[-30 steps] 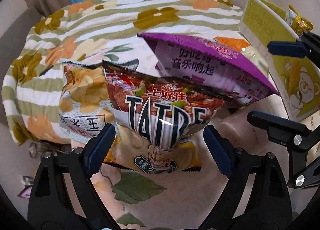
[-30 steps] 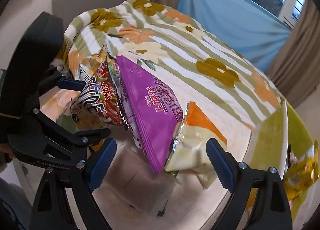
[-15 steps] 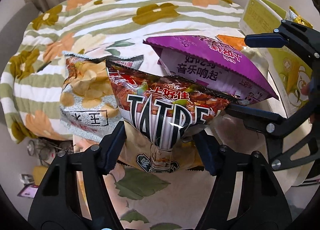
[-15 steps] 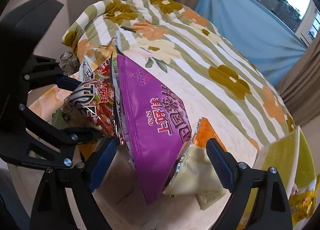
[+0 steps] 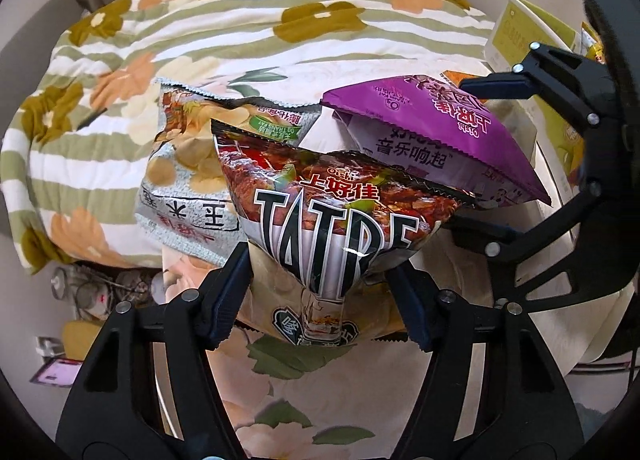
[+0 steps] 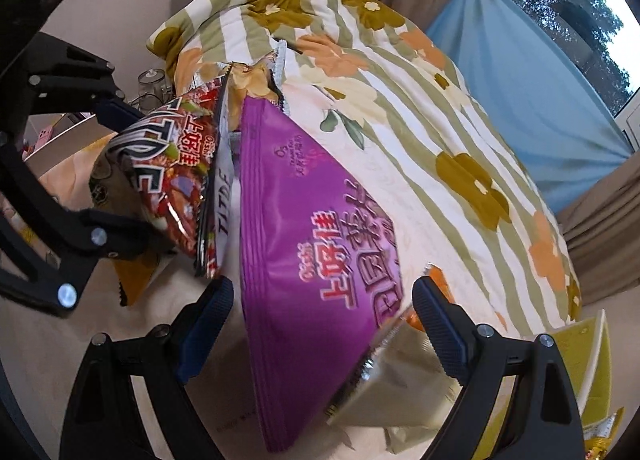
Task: Organize snacks
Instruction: 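Grasp the red TATRE bag with the left tool while the right tool grasps the purple bag, then carry both bags over the box and open both tools to drop them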
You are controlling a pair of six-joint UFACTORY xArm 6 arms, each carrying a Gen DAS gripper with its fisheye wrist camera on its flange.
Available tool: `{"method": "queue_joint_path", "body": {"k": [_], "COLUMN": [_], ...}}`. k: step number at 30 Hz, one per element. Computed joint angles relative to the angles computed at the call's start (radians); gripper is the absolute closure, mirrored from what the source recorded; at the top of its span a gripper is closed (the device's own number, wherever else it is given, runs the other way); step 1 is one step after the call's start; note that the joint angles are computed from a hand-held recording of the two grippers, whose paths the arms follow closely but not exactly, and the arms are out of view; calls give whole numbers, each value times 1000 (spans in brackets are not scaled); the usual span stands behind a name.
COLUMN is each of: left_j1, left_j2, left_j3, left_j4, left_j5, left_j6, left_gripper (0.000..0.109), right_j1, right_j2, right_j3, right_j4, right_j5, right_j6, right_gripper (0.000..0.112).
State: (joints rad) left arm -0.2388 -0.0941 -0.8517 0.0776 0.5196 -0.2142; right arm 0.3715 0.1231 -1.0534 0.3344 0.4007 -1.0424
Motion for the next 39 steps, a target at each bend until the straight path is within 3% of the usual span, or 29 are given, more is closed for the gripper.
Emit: {"method": "queue_joint_path", "body": {"k": [4, 8, 13, 27, 33, 39], "left_j1": [2, 2, 1, -48, -109, -190], "left_j2": [-10, -22, -70, -235, -216, -122], "left_j3": [1, -1, 11, -25, -130, -293], "left_j4": [-3, -12, -6, 85, 130, 147], "left_j5": [2, 6, 24, 120, 151, 149], "left_j6": [-1, -2, -12, -138, -186, -205], "left_gripper": [45, 45, 45, 45, 45, 45], "right_j1": [-2, -9, -15, -84, -152, -276], "right_j2": [21, 14, -10, -165, -263, -360], "right_j3": [-24, -31, -27, -48, -49, -55], "right_j4": [-16, 19, 59, 308, 325, 311], "right_j5": [32, 54, 82, 274, 323, 376], "right_j6": [33, 33, 41, 99, 169, 244], "right_gripper": [46, 58, 60, 60, 60, 60]}}
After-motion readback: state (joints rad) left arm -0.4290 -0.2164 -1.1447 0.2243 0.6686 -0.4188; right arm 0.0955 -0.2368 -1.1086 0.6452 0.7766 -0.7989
